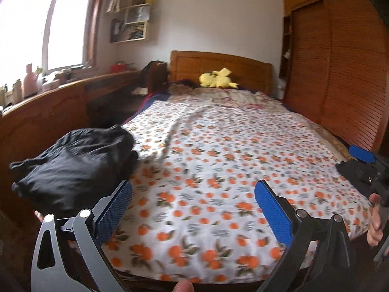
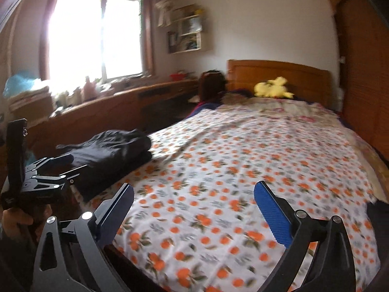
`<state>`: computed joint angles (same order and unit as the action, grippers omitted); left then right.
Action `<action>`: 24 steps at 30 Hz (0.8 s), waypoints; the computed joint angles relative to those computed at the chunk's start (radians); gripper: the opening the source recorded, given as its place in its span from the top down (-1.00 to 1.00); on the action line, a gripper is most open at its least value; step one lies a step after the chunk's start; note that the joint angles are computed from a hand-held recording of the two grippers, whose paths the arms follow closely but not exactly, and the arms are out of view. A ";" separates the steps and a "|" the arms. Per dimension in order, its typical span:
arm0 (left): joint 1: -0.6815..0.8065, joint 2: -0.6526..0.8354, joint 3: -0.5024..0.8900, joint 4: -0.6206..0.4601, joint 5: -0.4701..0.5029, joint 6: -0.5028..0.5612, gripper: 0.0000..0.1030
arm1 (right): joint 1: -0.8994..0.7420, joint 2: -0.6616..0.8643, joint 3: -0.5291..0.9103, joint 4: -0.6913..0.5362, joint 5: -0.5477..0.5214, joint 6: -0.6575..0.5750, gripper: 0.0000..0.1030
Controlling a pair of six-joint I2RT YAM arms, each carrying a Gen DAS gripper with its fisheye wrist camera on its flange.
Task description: Fold large clothes
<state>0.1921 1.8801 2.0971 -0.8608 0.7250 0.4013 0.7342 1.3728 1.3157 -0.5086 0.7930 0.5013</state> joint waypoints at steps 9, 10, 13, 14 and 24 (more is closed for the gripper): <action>-0.091 -0.258 -0.271 0.049 0.033 -0.004 -0.96 | 0.219 -0.198 -0.081 -0.403 0.353 0.446 -0.85; -0.098 -0.283 -0.293 0.051 0.031 -0.001 -0.96 | 0.245 -0.197 -0.068 -0.480 0.385 0.520 -0.85; -0.123 -0.348 -0.355 0.064 0.016 -0.001 -0.96 | 0.307 -0.184 -0.033 -0.660 0.444 0.698 -0.85; -0.125 -0.363 -0.364 0.060 0.019 0.001 -0.96 | 0.326 -0.169 -0.012 -0.734 0.463 0.769 -0.85; -0.154 -0.432 -0.434 0.068 0.000 0.002 -0.96 | 0.370 -0.116 0.048 -0.994 0.508 1.008 -0.85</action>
